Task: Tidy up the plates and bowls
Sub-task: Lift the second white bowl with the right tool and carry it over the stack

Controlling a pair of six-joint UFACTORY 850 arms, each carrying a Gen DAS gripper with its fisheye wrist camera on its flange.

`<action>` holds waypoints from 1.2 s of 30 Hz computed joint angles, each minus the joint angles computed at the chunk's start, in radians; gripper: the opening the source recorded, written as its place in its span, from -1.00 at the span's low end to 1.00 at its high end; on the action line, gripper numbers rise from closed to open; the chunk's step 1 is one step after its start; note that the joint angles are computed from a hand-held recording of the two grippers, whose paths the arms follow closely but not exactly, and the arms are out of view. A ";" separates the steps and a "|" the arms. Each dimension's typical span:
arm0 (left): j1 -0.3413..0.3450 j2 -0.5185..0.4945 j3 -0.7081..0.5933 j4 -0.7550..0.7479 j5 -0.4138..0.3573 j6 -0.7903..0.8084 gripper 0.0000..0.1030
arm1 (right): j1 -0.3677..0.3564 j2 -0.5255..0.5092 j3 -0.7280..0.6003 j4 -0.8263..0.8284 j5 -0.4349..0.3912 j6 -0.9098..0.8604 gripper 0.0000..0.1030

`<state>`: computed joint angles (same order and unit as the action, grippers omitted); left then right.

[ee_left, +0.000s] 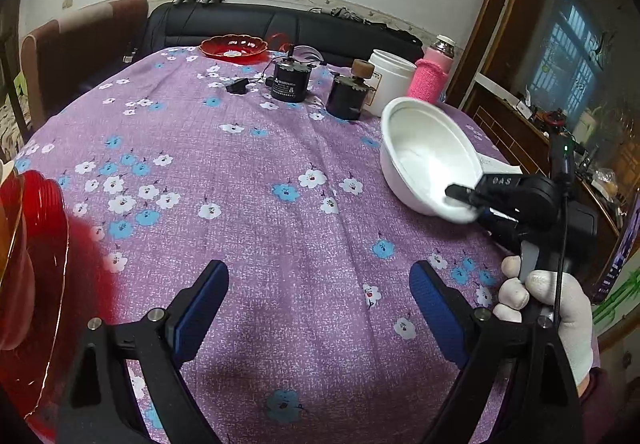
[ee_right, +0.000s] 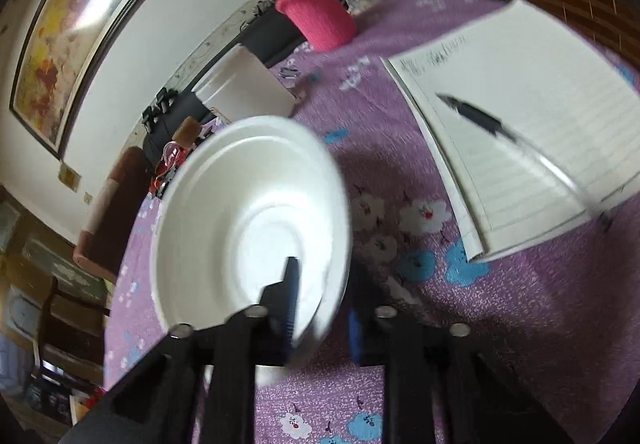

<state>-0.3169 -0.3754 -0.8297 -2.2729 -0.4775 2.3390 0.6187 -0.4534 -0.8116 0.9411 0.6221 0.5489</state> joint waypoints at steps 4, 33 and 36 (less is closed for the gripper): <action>0.006 0.007 0.008 -0.018 -0.017 0.010 0.77 | -0.017 0.013 0.034 -0.228 0.018 0.232 -0.87; 0.042 -0.057 -0.071 -0.083 0.037 -0.010 -0.28 | -0.018 -0.141 -0.231 -1.338 -0.225 0.748 -0.78; 0.041 -0.071 -0.085 -0.052 0.050 -0.031 -0.50 | -0.020 -0.143 -0.223 -1.293 -0.207 0.735 -0.78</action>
<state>-0.2757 -0.4467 -0.9142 -2.3253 -0.4270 2.3080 0.5990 -0.5969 -1.0343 -0.3520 0.4148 1.2837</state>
